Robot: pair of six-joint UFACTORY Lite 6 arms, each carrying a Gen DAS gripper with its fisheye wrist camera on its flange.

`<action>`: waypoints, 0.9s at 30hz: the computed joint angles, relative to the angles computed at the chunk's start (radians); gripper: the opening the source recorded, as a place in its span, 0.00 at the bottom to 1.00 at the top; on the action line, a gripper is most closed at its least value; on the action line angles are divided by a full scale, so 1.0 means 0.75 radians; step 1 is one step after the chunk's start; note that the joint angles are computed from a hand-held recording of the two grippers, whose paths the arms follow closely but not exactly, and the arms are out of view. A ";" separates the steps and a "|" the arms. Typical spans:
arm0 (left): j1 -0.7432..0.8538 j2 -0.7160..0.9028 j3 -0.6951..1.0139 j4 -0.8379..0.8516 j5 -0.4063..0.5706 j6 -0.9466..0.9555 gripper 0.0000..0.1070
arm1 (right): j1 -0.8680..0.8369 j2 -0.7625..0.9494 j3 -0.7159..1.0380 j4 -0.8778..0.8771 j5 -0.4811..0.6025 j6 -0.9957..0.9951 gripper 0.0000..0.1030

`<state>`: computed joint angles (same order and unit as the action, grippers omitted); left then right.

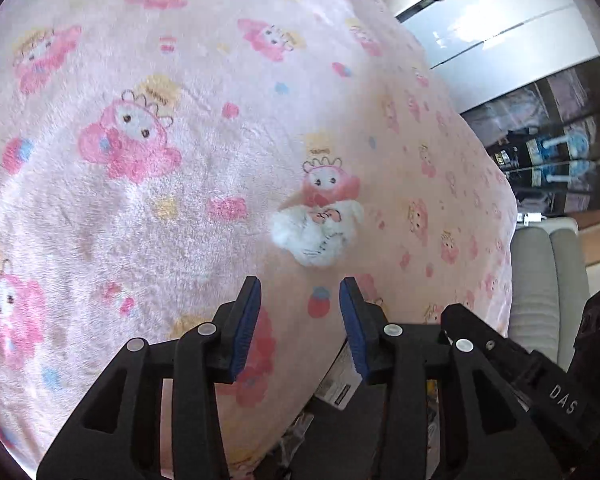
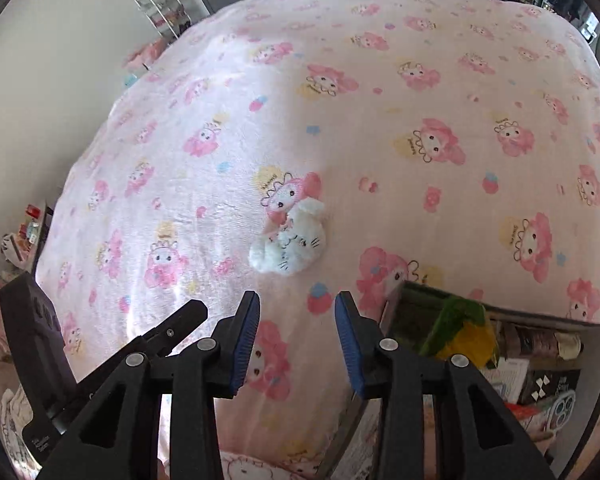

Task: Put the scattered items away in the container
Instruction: 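Grasp the white plush toy with the left tool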

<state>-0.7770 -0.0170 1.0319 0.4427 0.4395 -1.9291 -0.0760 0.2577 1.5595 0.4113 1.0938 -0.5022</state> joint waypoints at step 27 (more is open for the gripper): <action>0.288 0.407 -0.200 -0.260 -1.014 0.108 0.27 | 0.113 0.791 0.543 0.142 -0.023 0.256 0.28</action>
<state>-0.5607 0.2883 0.8821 0.2478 -0.3211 -1.8479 0.0091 0.8509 1.9664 0.5176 1.0763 -0.3104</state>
